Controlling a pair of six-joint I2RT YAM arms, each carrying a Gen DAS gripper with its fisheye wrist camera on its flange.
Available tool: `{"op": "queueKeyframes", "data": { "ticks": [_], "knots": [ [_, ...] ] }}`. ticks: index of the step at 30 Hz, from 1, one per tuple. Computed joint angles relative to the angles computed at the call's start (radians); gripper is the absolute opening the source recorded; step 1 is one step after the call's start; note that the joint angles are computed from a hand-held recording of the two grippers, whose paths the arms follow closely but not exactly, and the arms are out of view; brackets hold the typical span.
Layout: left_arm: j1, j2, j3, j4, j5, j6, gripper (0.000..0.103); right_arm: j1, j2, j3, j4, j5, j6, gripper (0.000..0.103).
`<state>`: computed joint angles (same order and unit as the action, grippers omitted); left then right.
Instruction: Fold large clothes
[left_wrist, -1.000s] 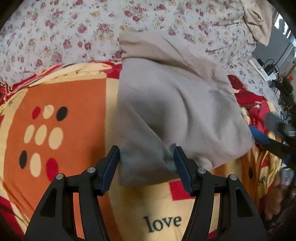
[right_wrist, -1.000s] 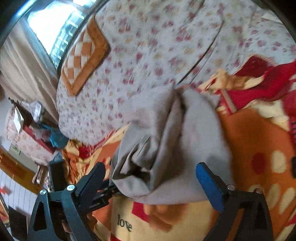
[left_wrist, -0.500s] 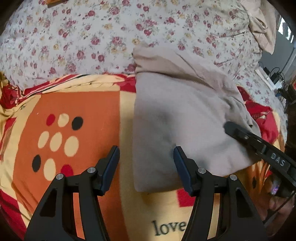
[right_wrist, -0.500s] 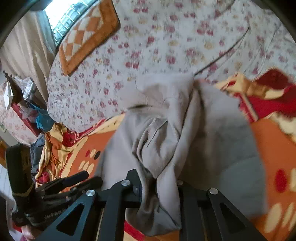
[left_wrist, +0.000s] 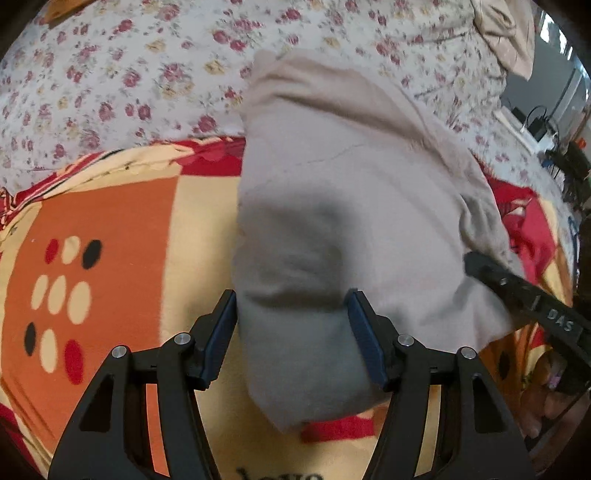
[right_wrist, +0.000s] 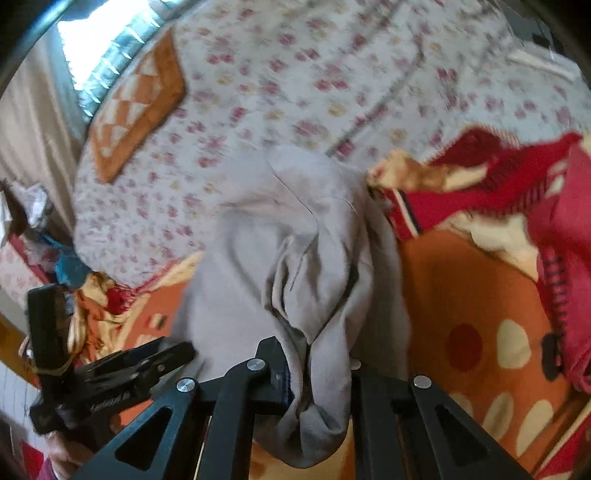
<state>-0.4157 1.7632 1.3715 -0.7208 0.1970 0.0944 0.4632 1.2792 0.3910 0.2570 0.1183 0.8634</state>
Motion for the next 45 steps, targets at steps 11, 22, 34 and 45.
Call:
{"op": "queueKeyframes", "data": {
  "ticks": [11,22,34,45],
  "knots": [
    [0.027,-0.007,0.028,-0.035,0.028,-0.012,0.063,-0.069,-0.083,-0.057,0.022,-0.092,0.04,0.042],
    [0.031,0.06,0.093,-0.057,0.056,-0.029,0.063,-0.245,0.102,0.077,0.063,-0.275,-0.015,0.056],
    [-0.014,0.127,0.116,0.025,0.018,-0.059,0.076,-0.267,0.23,0.104,0.08,-0.193,-0.123,0.011],
    [-0.016,0.255,0.38,-0.064,-0.043,-0.009,0.076,-0.33,0.149,0.213,-0.082,-0.227,-0.202,0.071]
  ]
}}
